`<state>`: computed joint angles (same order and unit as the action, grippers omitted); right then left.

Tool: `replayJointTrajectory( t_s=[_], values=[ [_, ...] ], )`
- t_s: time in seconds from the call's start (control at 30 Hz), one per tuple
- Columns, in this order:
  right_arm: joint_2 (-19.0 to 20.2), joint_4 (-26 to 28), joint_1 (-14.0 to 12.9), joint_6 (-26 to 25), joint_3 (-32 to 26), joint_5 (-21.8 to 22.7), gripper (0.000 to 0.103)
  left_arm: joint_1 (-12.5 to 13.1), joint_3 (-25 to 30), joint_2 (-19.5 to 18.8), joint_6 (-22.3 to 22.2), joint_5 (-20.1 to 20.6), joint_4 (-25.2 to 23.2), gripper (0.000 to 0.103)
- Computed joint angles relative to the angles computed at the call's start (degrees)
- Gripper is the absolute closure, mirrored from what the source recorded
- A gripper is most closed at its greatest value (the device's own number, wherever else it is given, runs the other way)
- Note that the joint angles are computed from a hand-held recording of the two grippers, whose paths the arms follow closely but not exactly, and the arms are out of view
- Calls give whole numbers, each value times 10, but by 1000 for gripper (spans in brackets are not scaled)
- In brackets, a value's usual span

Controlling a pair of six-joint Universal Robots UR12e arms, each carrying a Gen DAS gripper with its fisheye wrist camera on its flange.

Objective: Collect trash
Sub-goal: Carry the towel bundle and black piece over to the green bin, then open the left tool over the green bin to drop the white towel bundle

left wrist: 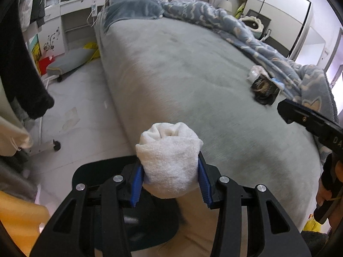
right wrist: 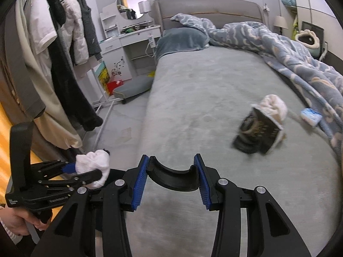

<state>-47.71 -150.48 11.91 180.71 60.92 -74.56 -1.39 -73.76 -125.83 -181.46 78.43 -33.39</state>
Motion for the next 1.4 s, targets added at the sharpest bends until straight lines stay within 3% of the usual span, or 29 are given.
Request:
replayJointTrajectory(
  t_s=[0.93, 1.13, 1.4],
  values=[
    [70, 104, 54, -54, -121, 47, 59, 54, 1, -8, -1, -28, -225, 53],
    [87, 124, 61, -53, -150, 54, 59, 62, -2, -8, 16, -31, -257, 45],
    [113, 164, 71, -59, -190, 52, 59, 71, -14, -1, 33, -28, -261, 28]
  ],
)
